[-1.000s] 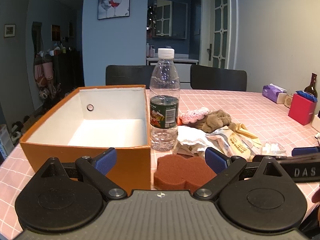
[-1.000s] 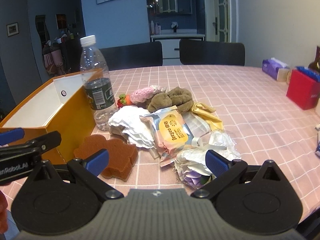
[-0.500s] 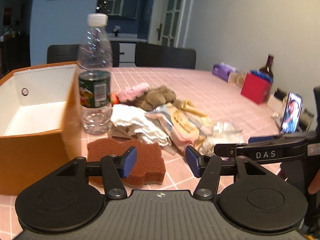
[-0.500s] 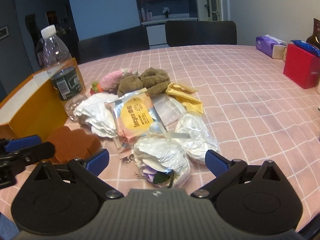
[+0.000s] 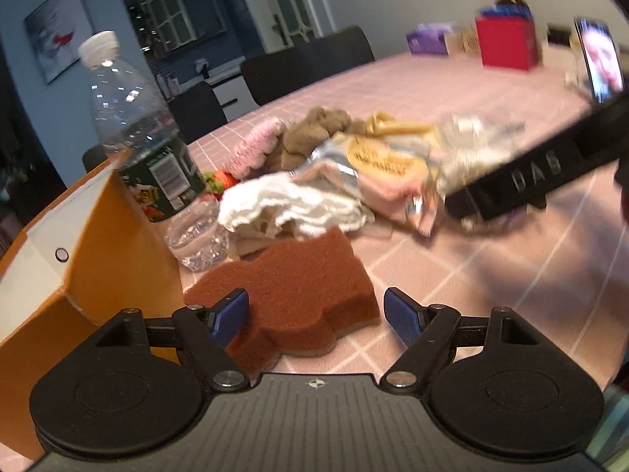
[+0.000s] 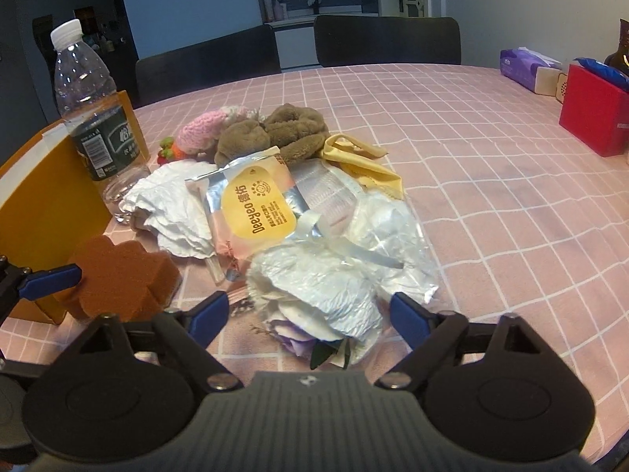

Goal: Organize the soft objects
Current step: 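Grasp the clear plastic bag of white items with the right tool while the left tool approaches the brown sponge, then close the left tool on the brown sponge while the right tool holds the plastic bag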

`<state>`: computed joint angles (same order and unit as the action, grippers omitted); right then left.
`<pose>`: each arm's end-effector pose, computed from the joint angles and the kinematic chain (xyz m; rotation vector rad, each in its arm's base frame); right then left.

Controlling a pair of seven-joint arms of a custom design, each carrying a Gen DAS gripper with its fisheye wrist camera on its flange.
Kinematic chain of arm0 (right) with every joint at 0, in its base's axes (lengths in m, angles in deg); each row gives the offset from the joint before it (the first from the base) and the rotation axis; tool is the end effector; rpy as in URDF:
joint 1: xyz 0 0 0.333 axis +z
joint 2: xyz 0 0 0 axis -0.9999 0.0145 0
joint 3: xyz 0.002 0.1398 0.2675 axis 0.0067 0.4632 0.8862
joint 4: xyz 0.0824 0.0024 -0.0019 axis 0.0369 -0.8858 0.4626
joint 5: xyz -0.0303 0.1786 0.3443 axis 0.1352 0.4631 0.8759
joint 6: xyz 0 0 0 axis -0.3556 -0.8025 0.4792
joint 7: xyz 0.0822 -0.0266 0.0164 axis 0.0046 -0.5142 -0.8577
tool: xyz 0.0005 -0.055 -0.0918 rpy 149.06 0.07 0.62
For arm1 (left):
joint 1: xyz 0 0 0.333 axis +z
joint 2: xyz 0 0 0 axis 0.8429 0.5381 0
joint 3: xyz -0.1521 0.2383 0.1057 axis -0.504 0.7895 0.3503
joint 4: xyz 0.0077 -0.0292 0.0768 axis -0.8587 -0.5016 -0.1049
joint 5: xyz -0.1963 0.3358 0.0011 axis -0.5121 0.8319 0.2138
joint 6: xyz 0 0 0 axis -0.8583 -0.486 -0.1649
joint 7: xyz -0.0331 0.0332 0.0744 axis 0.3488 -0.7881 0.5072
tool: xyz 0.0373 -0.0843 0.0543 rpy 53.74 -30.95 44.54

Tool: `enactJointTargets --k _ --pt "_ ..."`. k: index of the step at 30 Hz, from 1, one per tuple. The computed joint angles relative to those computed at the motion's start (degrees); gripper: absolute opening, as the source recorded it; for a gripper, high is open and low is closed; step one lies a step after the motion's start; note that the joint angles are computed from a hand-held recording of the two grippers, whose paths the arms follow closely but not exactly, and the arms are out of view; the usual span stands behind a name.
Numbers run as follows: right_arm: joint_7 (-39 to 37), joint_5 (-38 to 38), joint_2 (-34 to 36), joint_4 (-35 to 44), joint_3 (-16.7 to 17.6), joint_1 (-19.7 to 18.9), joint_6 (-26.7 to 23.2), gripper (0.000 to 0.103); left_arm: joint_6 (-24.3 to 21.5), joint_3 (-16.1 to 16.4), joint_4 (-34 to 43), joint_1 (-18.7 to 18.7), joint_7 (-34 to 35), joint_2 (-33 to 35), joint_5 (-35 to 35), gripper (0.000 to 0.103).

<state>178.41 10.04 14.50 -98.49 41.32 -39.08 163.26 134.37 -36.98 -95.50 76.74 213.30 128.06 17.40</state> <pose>0.6635 0.1361 0.2747 -1.2183 2.2377 -0.8383 0.7217 -0.1738 0.2497 -0.5092 2.3798 -0.9408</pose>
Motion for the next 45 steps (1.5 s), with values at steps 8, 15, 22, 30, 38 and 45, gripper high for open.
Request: enactJointTargets --k 8,15,22,30,38,45 --pt "3.05 -3.03 -0.62 -1.79 -2.46 3.06 -2.14 0.049 1.63 3.91 0.05 -3.23 -6.06 -1.55 1.78 0.084" --pt "5.31 -6.16 -2.27 -4.44 -6.35 7.41 -0.46 0.043 -13.31 -4.18 3.93 0.25 -5.02 -0.04 -6.65 0.082" --pt "5.94 -6.22 -3.19 -7.81 -10.19 12.10 0.18 0.042 -24.58 -8.89 7.39 4.17 2.14 1.13 -14.58 0.090" --pt "-0.43 -2.00 -3.30 -6.24 -4.81 8.79 1.91 0.042 -20.02 5.04 5.44 -3.82 -0.63 -6.76 -14.25 0.093" --pt "-3.14 0.86 -3.02 -6.81 -5.10 9.48 2.48 0.043 -26.27 11.87 9.00 -8.88 -3.87 -6.44 -20.04 0.078" --pt "-4.74 4.06 -1.80 -7.28 -7.05 11.23 2.88 0.043 -29.29 4.77 2.70 -1.99 10.24 -8.87 -30.05 0.073"
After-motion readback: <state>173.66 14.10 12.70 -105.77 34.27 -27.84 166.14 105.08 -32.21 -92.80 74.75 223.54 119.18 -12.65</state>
